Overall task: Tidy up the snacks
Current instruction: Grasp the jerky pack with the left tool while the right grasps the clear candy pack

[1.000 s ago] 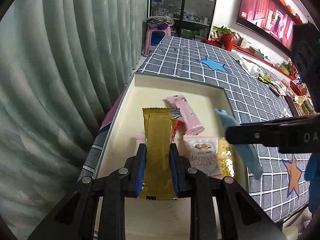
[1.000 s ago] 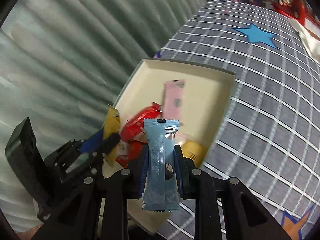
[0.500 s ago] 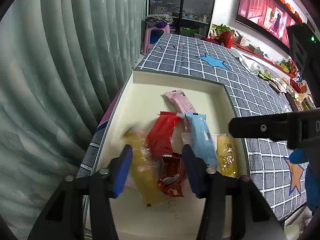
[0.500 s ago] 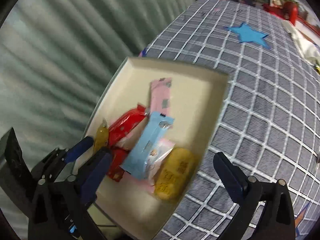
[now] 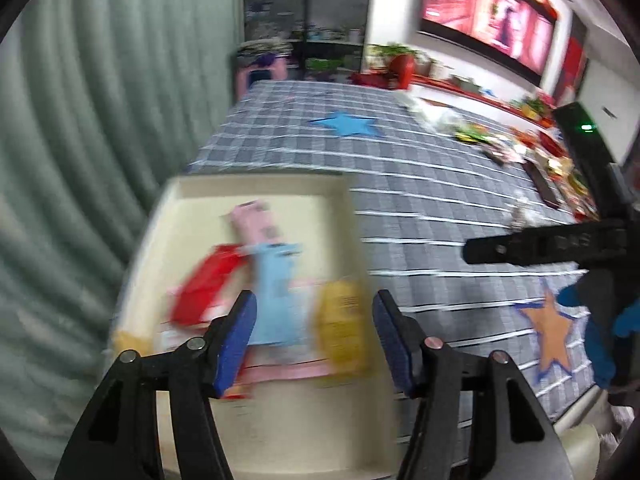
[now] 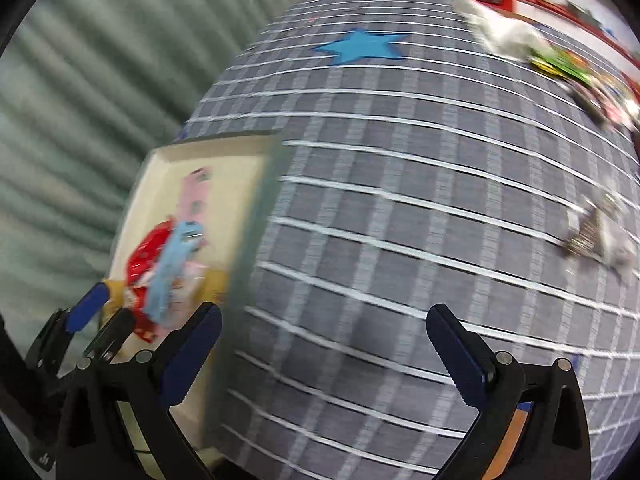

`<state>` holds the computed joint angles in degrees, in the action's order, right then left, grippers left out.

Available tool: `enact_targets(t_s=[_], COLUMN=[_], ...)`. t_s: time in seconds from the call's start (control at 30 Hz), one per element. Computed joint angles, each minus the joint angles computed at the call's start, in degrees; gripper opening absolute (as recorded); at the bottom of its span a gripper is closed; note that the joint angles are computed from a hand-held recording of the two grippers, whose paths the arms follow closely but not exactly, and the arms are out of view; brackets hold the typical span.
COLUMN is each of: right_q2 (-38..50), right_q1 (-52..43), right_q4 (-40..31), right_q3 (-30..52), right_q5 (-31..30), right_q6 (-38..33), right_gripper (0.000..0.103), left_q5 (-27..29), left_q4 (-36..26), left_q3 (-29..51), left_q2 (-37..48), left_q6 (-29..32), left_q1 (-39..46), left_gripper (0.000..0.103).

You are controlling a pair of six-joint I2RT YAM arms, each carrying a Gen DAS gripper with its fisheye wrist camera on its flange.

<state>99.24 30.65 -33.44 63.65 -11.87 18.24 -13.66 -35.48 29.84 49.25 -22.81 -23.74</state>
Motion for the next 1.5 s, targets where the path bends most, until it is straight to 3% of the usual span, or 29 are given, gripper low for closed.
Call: enact_targets(t_s=[0.13,0.27,0.47,0.63,0.77,0.8,0.97,1.1,1.27,1.37,1.5], right_q2=[-3.7,-5.5,-1.7,5.9,13.4,15.3,15.4,7.7,-2.2,-5.0,-1.2], right_q1=[-9.6,-19.8,-30.6,-31.1,-30.2,-29.7,-24.5,-23.2,-27.5,-33.1,-39.4], right_q4=[0.0,0.4,1.9,3.8,4.5,4.1,4.8,6.9,5.3,5.5,3.9], right_q3=[-3.9,-5.2,-3.1,3.0,9.3,11.0,9.6,-0.1,-9.9,-11.5,-7.2], right_q5=[0.6,2.4,2.6,3.8,4.9,5.9,15.3,11.1,-5.6,-4.6,-2.2], right_q6=[-1.5,-2.0,-0.7,1.0,1.0,0.8,-5.7,-10.7,-16.3,-12.9,-7.3], right_gripper=[0.103,0.103,0.103,0.103,0.103,0.103,0.103,0.103,0.103,0.103,0.103], left_q5=[-1.2,-1.4,-5.0,-3.0,-8.4,-10.9,-9.8,-9.7,-9.7,-9.6,-8.9], left_q4=[6.2,14.5,20.5,25.2,27.8,28.9,30.7,31.0,31.2,31.2,30.9], left_q3=[3.2,7.5,11.8,11.5,10.9,10.6,9.3,8.9,8.8,8.7,9.4], left_q2=[10.1,25.9,39.9,44.2,46.3,47.2,46.3,46.1,45.9,45.9,46.6], left_q6=[-5.7,-10.7,-14.1,-15.3,-14.2,-13.7,-12.6,-12.2,-12.2,-12.1,-11.3], left_q1=[-10.1,-17.2,-19.9,-17.2,-18.9,-20.3,-20.4,-20.5,-20.6,-20.7,-20.5], left_gripper=[0.079,0.079,0.079,0.079,0.083,0.084,0.088,0.089,0.089,0.091,0.096])
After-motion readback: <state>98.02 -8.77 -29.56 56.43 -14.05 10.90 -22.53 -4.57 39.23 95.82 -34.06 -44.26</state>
